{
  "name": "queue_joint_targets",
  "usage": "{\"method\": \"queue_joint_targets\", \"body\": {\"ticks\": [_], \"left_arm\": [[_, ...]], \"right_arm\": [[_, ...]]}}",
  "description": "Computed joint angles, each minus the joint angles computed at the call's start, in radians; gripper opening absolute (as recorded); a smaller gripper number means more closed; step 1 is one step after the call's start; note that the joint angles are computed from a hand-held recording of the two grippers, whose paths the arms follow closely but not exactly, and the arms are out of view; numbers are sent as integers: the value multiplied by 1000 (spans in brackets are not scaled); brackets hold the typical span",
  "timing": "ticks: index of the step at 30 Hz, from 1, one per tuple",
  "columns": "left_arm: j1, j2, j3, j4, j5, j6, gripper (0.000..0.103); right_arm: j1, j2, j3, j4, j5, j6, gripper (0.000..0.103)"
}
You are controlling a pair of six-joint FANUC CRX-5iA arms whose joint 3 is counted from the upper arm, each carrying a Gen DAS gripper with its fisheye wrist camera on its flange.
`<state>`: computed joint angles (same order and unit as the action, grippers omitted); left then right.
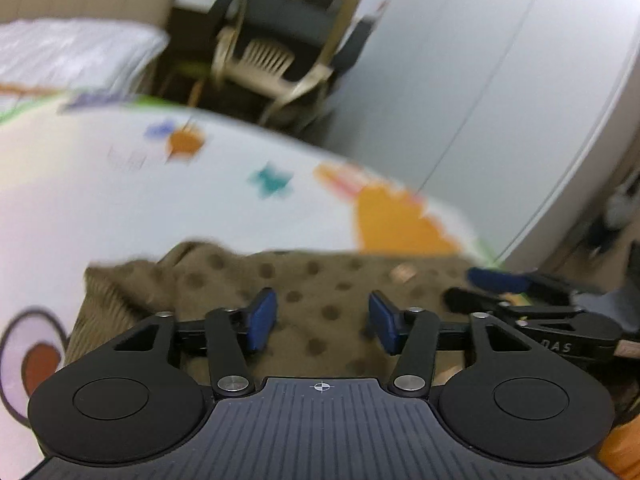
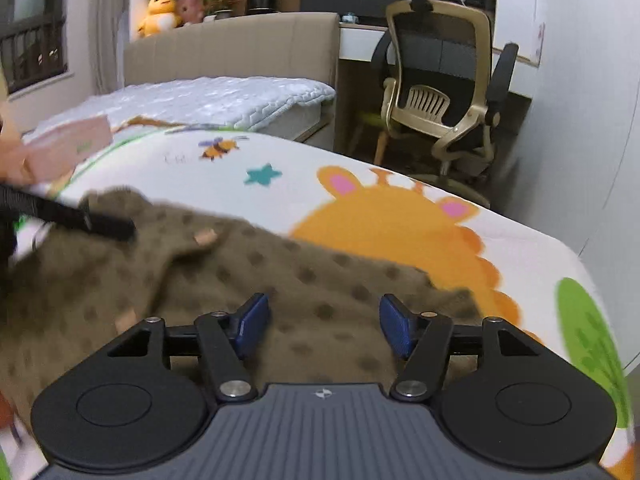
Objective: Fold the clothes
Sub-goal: 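Fold the held edges inward and release with both grippers, then regrasp with left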
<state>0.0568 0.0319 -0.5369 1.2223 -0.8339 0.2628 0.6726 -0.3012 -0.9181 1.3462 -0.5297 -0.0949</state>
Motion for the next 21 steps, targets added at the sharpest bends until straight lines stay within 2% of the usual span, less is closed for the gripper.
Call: {"method": "queue_joint_targets", "body": {"ticks": [1,2,4,7,10,12,14,15,17,18,19,20,21], "left_arm": [[6,6,3,-5,-7,-3,45],[14,7,6,-7,-17,-8,45],[29,11,11,-9,-38,-18,45],[37,15,13,-6,-49,-30,46],[27,5,1,7,-37,-38,50],[24,2,-9,16,-33,-53,51],[21,1,-11,17,-27,-57,51],[26,-3,-11,11,-30,-52,51],[45,-21,-16,1,-39,-38,52],[64,-37,-26,9,-51,-42,53],[92,-54,-38,23,-75,-57,57],[120,-74,-52,31,-86,-68,71],[147,-97,-66,29,-80,-73,78]], "right_arm": [[23,-14,-9,-26,-52,18,70],[45,-27,-18,-49,-104,33,72],[93,-47,-12,-123,-225,46,72],[165,-118,-33,-121,-312,8,71],[213,-203,-70,-68,-250,-22,71],[239,-205,-69,-85,-215,3,71],[277,-164,-57,-159,-260,41,71],[294,-141,-49,-194,-281,58,73],[275,-162,-83,-199,-254,7,84],[273,-176,-92,-205,-248,-10,85],[271,-191,-100,-211,-243,-26,85],[277,-194,-105,-205,-249,-35,86],[283,-196,-109,-200,-256,-44,86]]}}
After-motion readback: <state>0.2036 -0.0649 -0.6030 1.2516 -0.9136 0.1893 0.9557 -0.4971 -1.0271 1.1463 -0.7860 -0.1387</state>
